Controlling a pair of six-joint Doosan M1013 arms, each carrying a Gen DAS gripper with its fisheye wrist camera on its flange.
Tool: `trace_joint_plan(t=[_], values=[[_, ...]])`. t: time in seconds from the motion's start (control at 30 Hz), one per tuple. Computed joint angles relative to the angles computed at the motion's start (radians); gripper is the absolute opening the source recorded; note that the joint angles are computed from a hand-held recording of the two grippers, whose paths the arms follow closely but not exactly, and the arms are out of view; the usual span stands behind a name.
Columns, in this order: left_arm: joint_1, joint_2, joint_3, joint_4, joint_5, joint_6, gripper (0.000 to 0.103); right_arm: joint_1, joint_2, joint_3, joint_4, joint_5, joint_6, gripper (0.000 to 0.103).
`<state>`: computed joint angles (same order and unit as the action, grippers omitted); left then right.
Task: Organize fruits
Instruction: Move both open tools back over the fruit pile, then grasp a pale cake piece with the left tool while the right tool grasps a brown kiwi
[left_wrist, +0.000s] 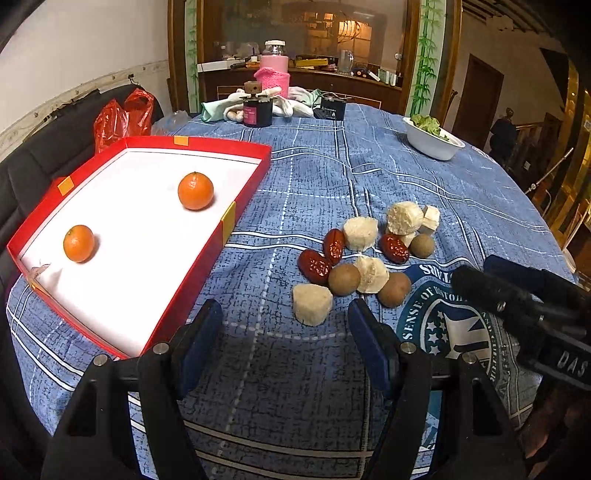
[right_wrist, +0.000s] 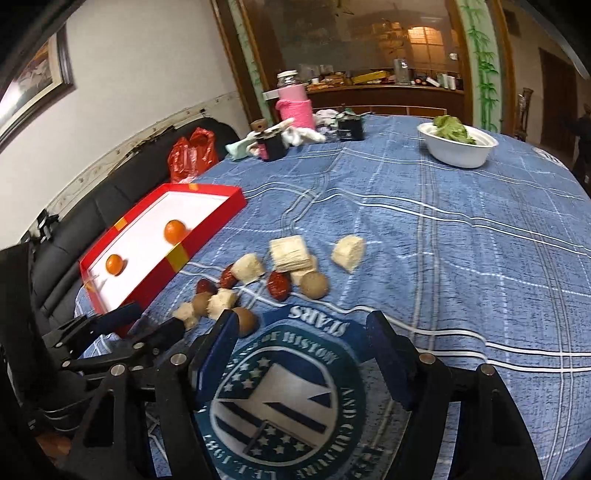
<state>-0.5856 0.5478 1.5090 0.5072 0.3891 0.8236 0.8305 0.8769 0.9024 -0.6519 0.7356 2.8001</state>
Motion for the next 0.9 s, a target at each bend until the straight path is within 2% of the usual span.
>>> trace_joint_plan(t=[0.2,0.27,0.37,0.47,0.6,0.77,0.87,0.9], values=[[0.004,-0.008,0.015,-0.025,-0.018,0.026,0.070,-0.006,0.030,-0.055,0.121,-0.017,-0.166,0.059],[0.003,-0.009,0.017,0.006,-0.013,-0.006,0.069,-0.011,0.046,-0.086,0.182,-0.003,-0.235,0.054],[0.009,-0.010,0.016,-0.033,-0.018,0.021,0.069,-0.018,0.063,-0.116,0.235,0.007,-0.299,0.048],[0.007,-0.012,0.019,-0.011,-0.025,0.007,0.069,-0.025,0.084,-0.155,0.307,0.030,-0.375,0.040],[0.008,-0.019,0.027,-0.010,-0.032,0.010,0.069,-0.034,0.108,-0.199,0.380,0.054,-0.457,0.039],[0.009,-0.020,0.029,-0.038,-0.035,0.040,0.069,-0.035,0.133,-0.248,0.390,0.089,-0.493,0.038],[0.009,-0.021,0.028,-0.031,-0.033,0.031,0.069,-0.034,0.139,-0.260,0.383,0.109,-0.494,0.028],[0.009,-0.019,0.026,-0.048,-0.028,0.047,0.069,-0.034,0.138,-0.259,0.381,0.113,-0.488,0.027]])
